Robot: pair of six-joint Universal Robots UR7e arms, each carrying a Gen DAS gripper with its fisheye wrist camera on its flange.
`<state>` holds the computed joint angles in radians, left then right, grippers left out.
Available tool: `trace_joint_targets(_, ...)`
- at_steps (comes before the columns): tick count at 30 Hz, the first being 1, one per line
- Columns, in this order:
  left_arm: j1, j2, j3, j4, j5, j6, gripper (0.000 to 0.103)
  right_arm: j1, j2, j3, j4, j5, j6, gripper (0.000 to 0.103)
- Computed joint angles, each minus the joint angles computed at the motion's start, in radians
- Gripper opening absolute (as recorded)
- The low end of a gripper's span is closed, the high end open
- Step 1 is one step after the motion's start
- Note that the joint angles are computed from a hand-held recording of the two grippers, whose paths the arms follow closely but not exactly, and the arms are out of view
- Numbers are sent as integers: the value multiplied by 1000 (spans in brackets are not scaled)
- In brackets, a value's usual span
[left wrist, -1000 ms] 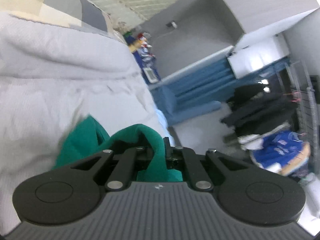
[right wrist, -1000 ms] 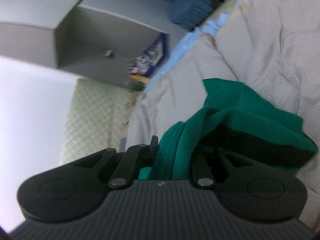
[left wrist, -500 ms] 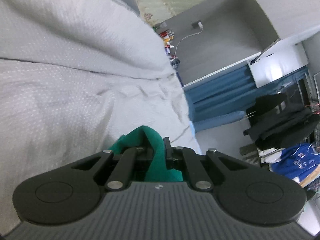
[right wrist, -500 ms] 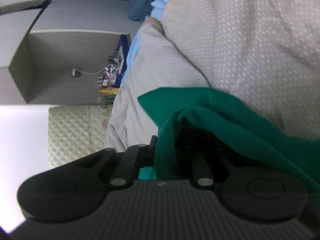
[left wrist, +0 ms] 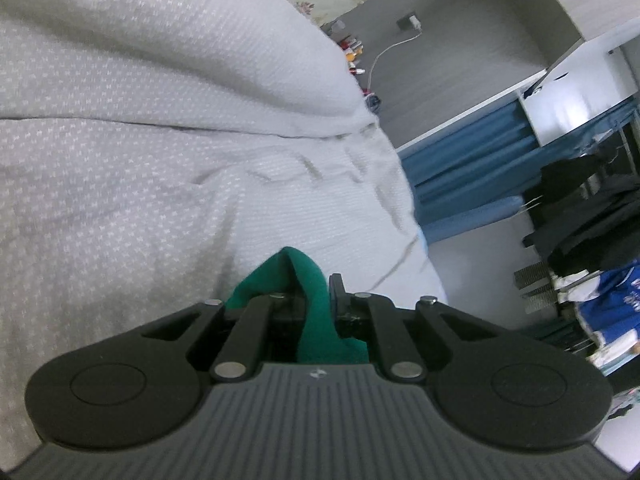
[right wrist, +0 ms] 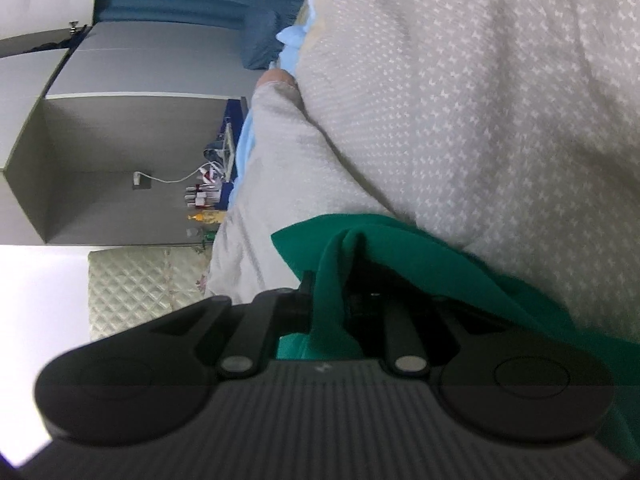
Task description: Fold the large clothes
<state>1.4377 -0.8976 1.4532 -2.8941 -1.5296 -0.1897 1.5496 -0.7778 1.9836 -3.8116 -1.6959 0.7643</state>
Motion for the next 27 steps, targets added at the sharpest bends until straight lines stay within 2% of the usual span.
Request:
trace_joint_targets(2,-11,-21,24,-17,0,7,40,4,-6,18,-23,6,-9,17)
trace_joint_targets(3,-22,-38,48,-52,9,11,64,8,-7,22,-30,5,-16,18)
trace_joint_targets(4,-32,-53,78,-107,17,14,76,15,-13,35,-43,1,-27,19)
trace_joint_targets(7,-55,-109,165,-234,-6,49,80,46,-29,63,-79,-24,-62,36)
trace_joint_targets(9,-81,-152,219,-265,20,94,80,68,-38,74,-106,-26,-93,61)
trace_joint_targets(11,-112,-197,283,-294,64,150,80,99,-48,86,-139,-44,-145,69)
trace_joint_targets(13,-146,-246,351,-304,121,187,82,138,-63,92,-140,-78,-226,70)
trace_joint_targets(16,-178,-292,413,-271,211,161,82,192,-79,93,-124,-139,-362,70)
trace_joint_targets(20,-198,-345,500,-258,280,160,82,263,-60,67,-85,-238,-523,70)
trace_joint_targets(24,-207,-361,554,-248,341,202,82,264,-40,40,22,-241,-538,70)
trace_joint_targets(27,-213,-335,546,-233,376,236,82,279,-1,-10,87,-348,-575,70)
